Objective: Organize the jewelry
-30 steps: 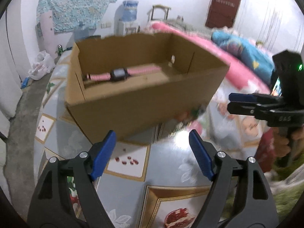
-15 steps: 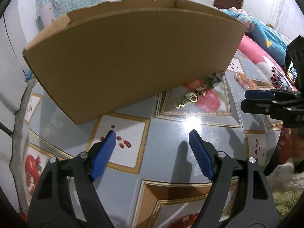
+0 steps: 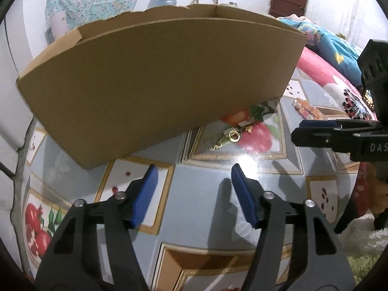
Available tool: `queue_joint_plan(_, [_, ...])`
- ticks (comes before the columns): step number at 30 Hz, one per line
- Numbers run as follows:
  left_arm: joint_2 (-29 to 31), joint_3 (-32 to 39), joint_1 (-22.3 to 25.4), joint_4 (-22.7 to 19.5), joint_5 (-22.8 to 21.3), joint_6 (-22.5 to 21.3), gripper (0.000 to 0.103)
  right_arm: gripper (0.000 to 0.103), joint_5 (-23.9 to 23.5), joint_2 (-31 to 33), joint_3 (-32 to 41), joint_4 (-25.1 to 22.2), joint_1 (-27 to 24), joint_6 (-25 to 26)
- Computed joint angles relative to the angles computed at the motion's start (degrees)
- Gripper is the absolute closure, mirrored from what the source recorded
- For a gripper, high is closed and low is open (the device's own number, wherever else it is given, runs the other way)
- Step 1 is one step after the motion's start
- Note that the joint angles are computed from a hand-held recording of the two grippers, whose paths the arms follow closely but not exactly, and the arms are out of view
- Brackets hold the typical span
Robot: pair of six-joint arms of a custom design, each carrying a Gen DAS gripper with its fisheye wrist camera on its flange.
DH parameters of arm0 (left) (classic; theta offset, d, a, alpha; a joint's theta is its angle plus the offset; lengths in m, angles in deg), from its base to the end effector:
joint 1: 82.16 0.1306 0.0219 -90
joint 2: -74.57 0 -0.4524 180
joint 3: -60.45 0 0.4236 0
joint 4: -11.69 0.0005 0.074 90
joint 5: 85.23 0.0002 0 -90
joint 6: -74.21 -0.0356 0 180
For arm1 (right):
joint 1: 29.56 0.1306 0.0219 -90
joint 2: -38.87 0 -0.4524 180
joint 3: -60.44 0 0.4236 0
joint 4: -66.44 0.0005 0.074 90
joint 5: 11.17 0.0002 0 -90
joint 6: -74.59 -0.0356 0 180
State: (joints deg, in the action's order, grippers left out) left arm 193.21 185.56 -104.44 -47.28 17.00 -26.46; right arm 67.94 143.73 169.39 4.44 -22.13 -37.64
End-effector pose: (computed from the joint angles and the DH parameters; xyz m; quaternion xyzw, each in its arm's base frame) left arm 0.6685 -0.2826 0.4889 0.2999 0.8932 -0.1327 0.3078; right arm 0.6122 0.0861 0.5057 0.0972 0.9521 0.1586 0.2426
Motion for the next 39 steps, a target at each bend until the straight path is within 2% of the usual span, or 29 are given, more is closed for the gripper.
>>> queue_joint_plan(5, [1.5,2.3,-0.8,-0.2,-0.4,-2.1,0.061,0.053,0.2,0.7,0.7,-0.1,0.5,-0.3])
queue_joint_plan(12, [3.9,5.8,-1.2,-1.7,0.8,-1.8,0.076,0.053,0.5,1.7,1.8,-0.3,0.9,0.0])
queue_joint_plan(21, [4.9,7.3,-2.1,-2.2,-1.1,-3.5,0.078,0.053,0.2,1.9,1.8,0.1,0.5,-0.4])
queue_joint_plan(27, [5.2,7.9,-2.5,-2.8,-1.3,-5.0,0.089,0.053,-0.4,1.5,1.3,0.3,0.0,-0.2])
queue_joint_plan(39, [3.9,5.5,-2.9,-0.8,-2.0,-6.9,0.094,0.053,-0.7,0.4,0.1,0.4,-1.0,-0.2])
